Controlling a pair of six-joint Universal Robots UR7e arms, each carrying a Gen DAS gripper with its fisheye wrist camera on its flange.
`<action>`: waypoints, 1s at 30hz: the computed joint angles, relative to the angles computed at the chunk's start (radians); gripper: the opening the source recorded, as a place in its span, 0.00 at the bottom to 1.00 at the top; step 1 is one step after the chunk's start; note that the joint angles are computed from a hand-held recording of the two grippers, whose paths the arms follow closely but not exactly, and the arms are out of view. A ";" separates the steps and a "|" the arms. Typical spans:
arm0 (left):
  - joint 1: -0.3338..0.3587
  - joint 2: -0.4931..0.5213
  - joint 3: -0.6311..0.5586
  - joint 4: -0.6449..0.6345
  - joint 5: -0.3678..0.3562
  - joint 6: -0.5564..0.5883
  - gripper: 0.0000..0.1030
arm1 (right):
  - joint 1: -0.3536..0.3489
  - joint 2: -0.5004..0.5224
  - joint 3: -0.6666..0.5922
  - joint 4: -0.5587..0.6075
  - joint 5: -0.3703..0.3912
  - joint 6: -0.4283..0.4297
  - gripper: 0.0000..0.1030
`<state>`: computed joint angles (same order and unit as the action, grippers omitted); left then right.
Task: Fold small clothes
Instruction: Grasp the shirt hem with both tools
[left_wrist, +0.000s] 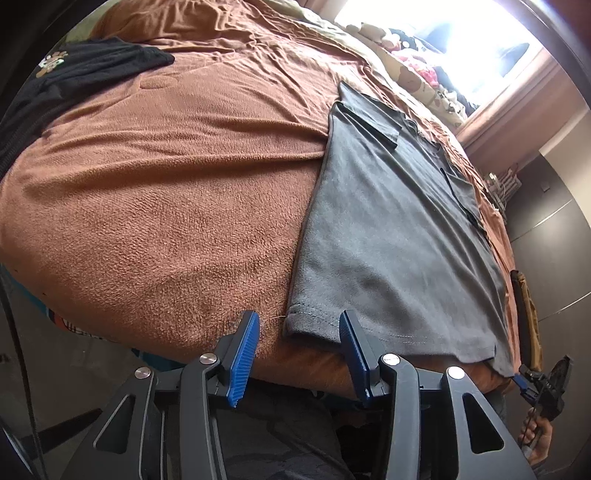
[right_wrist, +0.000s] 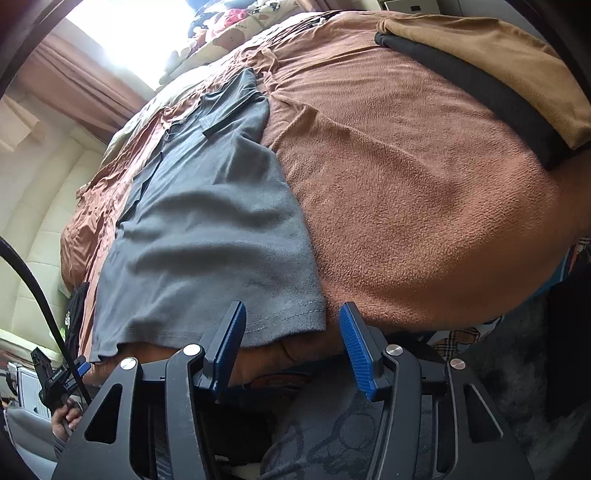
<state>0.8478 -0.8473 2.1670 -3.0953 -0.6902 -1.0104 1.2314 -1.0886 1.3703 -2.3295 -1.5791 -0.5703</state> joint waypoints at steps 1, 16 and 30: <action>0.005 0.003 -0.005 -0.001 -0.009 0.000 0.43 | -0.001 0.008 -0.010 0.007 0.001 0.003 0.50; 0.045 0.056 -0.022 -0.126 -0.033 -0.020 0.38 | -0.051 0.058 -0.073 0.092 0.126 0.042 0.40; -0.006 0.039 0.002 -0.034 0.066 -0.158 0.06 | -0.074 0.043 -0.029 0.054 0.190 0.070 0.03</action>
<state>0.8420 -0.8086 2.1693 -3.1293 -0.6246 -1.1682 1.1572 -1.0453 1.3408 -2.2751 -1.3895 -0.5005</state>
